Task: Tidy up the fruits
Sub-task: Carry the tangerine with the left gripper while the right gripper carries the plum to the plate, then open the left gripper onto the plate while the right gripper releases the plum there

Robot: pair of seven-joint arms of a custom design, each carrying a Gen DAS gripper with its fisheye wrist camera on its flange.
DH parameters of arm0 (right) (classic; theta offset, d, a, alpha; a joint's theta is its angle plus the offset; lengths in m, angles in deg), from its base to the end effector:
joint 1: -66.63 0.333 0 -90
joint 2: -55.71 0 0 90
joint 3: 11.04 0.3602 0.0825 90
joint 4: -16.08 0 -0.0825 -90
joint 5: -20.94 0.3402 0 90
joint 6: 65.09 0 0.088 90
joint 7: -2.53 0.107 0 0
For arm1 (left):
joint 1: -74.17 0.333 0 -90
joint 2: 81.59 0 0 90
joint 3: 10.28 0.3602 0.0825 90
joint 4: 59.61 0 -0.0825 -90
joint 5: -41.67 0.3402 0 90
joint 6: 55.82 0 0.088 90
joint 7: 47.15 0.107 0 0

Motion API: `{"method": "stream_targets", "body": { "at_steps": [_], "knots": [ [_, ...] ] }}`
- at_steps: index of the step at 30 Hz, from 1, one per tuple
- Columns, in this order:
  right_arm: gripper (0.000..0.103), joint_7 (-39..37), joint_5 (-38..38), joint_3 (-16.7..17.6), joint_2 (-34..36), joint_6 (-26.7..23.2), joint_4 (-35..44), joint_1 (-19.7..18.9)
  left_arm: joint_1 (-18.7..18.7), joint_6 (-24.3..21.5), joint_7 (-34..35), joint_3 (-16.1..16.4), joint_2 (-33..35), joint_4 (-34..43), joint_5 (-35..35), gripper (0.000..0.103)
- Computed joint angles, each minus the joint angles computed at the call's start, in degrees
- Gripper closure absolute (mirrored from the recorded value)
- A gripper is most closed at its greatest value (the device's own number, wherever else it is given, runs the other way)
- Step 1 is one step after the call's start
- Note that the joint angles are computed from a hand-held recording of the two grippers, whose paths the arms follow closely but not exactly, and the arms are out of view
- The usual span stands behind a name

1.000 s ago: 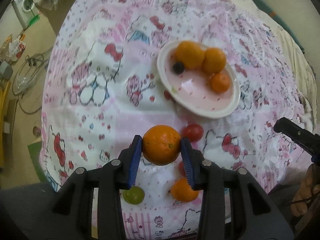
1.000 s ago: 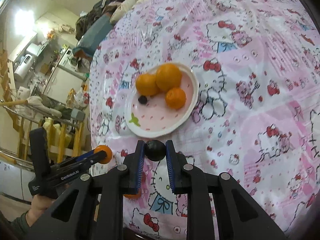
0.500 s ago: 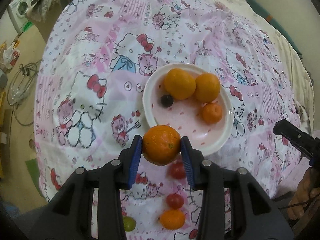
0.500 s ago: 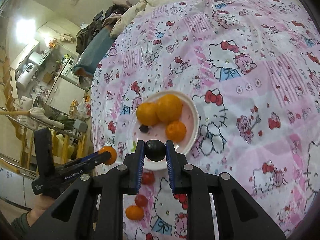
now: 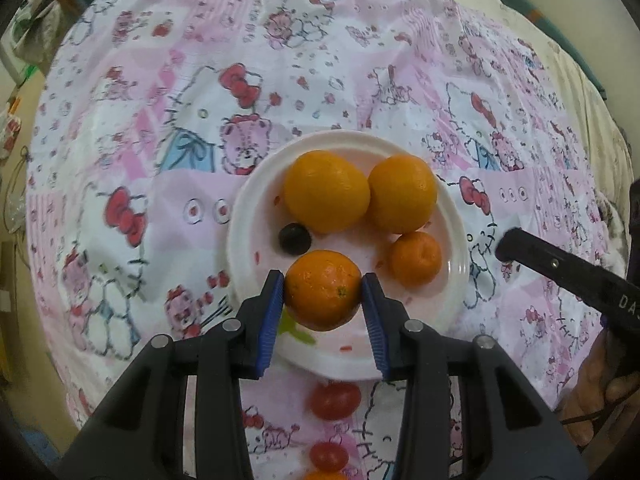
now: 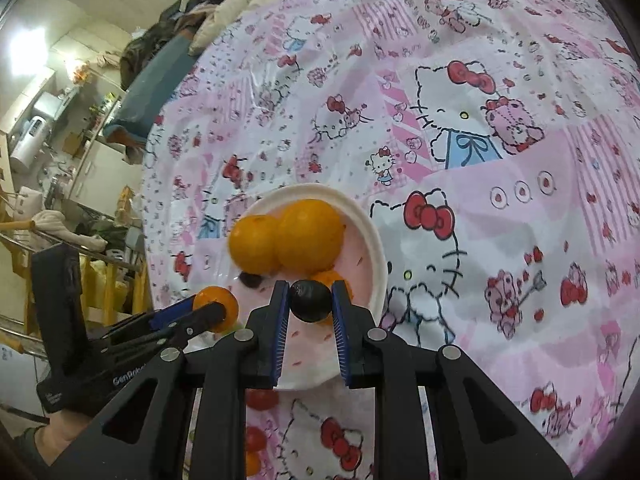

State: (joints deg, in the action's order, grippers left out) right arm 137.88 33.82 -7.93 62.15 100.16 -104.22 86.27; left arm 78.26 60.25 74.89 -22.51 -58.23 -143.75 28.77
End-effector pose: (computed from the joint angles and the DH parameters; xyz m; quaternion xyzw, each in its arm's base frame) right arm 0.5394 0.2108 0.5142 -0.4421 0.8325 0.0021 0.3340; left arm 0.6648 -0.0805 0.5220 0.4628 -0.8710 0.1643 0.0141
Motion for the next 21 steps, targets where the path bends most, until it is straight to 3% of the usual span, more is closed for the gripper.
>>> {"method": "stream_targets", "body": {
  "at_steps": [7, 17, 21],
  "knots": [
    [0.080, -2.23, -0.56, -0.99, 4.59, -3.15, 3.84, -0.57, -2.06, 1.40, -0.53, -0.23, 2.09, 0.17, 3.14, 0.068],
    [0.080, -7.39, 5.15, 0.00, 6.66, -1.87, 3.59, -1.56, -2.21, 0.43, -3.34, -0.56, 3.65, 1.52, 3.90, 0.066],
    [0.077, -7.17, 3.63, -0.97, 6.95, -1.91, 4.14, -0.61, -2.00, 0.86, -2.82, -0.71, 3.61, 1.16, 3.80, 0.066]
  ]
}}
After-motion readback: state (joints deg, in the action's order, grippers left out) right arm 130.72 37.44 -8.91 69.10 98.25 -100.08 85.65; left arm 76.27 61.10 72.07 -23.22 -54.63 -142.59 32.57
